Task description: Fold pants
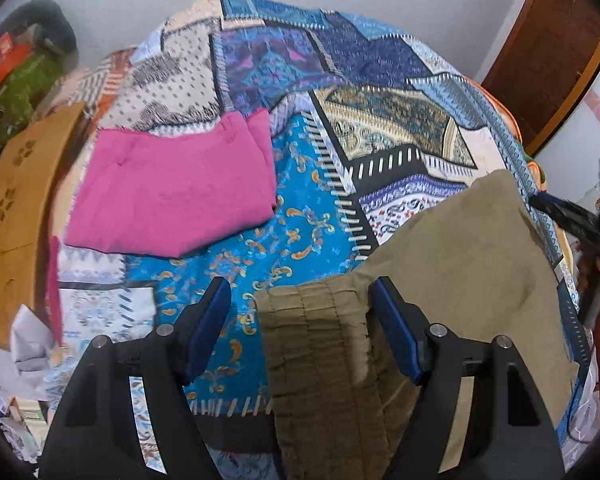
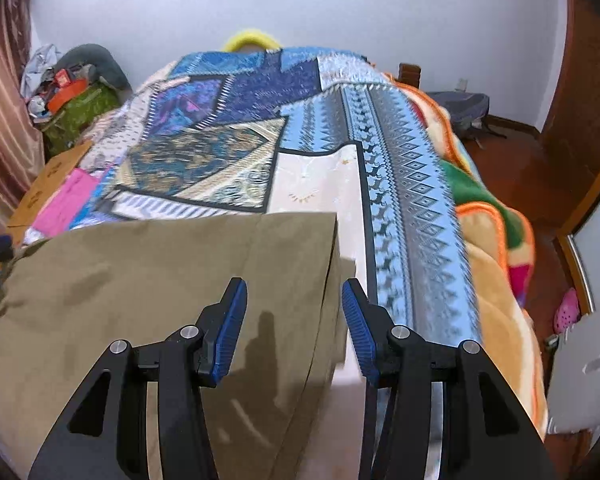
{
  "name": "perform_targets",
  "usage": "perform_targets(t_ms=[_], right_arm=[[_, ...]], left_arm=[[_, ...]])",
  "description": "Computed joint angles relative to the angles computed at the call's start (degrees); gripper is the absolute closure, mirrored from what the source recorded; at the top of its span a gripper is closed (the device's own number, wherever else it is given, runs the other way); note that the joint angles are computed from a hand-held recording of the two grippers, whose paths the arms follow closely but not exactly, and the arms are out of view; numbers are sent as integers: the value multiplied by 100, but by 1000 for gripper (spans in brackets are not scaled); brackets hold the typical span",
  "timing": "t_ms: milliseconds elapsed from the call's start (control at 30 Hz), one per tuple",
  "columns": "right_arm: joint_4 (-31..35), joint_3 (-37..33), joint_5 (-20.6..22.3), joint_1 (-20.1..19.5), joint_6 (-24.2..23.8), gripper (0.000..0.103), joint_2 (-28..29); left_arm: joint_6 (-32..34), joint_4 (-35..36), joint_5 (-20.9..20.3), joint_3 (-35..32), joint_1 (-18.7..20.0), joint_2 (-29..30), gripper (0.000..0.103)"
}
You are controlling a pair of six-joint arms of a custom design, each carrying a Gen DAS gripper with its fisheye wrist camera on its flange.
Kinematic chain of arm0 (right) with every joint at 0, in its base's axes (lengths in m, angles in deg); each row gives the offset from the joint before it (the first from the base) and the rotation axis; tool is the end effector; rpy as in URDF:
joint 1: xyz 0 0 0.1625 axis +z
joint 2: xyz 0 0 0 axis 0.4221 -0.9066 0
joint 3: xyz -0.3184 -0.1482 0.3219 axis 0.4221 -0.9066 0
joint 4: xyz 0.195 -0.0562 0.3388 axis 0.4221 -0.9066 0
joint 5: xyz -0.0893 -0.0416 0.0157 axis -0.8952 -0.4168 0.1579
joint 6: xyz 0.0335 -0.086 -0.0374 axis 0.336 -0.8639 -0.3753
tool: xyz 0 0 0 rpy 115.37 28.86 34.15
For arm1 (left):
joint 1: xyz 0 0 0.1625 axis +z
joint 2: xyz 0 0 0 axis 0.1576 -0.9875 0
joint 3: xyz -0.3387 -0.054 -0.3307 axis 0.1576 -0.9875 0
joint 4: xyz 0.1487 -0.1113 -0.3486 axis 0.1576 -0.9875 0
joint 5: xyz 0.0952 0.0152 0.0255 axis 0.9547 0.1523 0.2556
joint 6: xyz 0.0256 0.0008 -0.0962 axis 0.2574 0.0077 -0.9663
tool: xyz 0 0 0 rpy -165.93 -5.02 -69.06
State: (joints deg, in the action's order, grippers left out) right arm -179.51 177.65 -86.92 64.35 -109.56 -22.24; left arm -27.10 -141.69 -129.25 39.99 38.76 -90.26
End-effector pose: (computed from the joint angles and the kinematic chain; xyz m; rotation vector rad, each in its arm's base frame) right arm 0.0930 -0.6195 0.3249 0.7672 -2.4586 0.5602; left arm -0.2558 -0.5926 0.1144 0.0753 2.3832 -0.6658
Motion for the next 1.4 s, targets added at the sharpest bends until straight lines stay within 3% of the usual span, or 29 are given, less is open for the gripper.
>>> perform_targets(t_ms=[200, 300, 433, 600, 700, 767, 833, 967, 1033, 1100, 1200, 1300, 1400], right_arm=[[204, -530, -57, -96, 272, 57, 524], [176, -566, -159, -91, 149, 72, 658], [-93, -504, -418, -46, -17, 76, 762], [-53, -571, -861, 96, -27, 76, 797], [45, -547, -1151, 276, -137, 73, 686], [164, -397, -945, 355, -149, 69, 436], [430, -307, -617, 400, -39, 58, 224], [1046, -73, 54, 561, 210, 57, -135], [1325, 18, 216, 643, 359, 48, -177], [1402, 120, 230, 728, 402, 40, -123], [1337, 409, -34, 804, 227, 40, -41], [1417, 636, -324, 767, 187, 40, -13], [1231, 878, -259, 666, 166, 30, -238]], left_arm=[[22, -584, -133, 209, 127, -23, 28], [-95, -656, 188, 253, 91, 35, 28], [-535, -105, 662, 114, 40, 183, 27], [-867, 612, 767, -26, -78, 97, 28], [-881, 1020, 936, -47, -313, 7, 28], [-638, 953, 965, -26, -471, -26, 28], [-454, 811, 913, -44, -584, -9, 28], [-162, 452, 609, -149, -644, 146, 25], [-150, 482, 468, -273, -626, 273, 24], [-179, 522, 251, -378, -576, 393, 24], [-242, 659, -124, -458, -479, 535, 25], [-255, 713, 229, -282, -621, 661, 24], [-272, 872, 550, -158, -808, 726, 24]])
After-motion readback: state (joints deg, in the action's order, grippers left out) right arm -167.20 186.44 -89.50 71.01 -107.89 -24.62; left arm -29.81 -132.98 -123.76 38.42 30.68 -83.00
